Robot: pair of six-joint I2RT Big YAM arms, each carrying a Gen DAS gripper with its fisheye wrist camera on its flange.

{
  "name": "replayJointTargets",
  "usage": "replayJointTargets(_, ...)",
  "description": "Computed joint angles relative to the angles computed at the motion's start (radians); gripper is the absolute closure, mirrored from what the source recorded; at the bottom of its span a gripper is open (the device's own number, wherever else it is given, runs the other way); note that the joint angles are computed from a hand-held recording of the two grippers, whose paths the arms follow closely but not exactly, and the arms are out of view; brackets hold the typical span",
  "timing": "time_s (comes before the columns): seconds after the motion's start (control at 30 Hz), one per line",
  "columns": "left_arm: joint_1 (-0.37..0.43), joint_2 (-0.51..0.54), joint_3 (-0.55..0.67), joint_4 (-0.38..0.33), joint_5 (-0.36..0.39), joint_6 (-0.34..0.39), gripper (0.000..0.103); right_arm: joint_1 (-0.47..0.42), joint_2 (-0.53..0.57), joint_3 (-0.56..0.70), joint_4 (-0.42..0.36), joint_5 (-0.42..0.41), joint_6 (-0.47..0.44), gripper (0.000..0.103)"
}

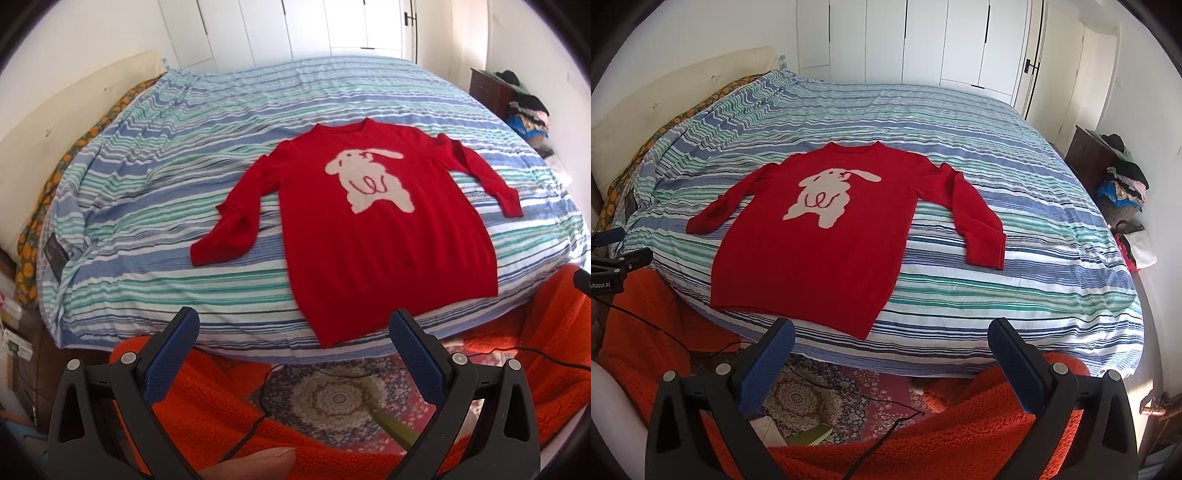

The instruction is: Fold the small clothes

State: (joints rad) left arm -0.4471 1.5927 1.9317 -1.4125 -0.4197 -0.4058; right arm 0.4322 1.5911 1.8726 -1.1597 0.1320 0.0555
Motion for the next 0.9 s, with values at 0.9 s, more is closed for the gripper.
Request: replayJointTargets(0.9,-0.007,0.032,0.042,-0.04,-0.025,-0.048,0.001,-0.2,0.502,0.373,0.115,0.027,-0.514,0.034)
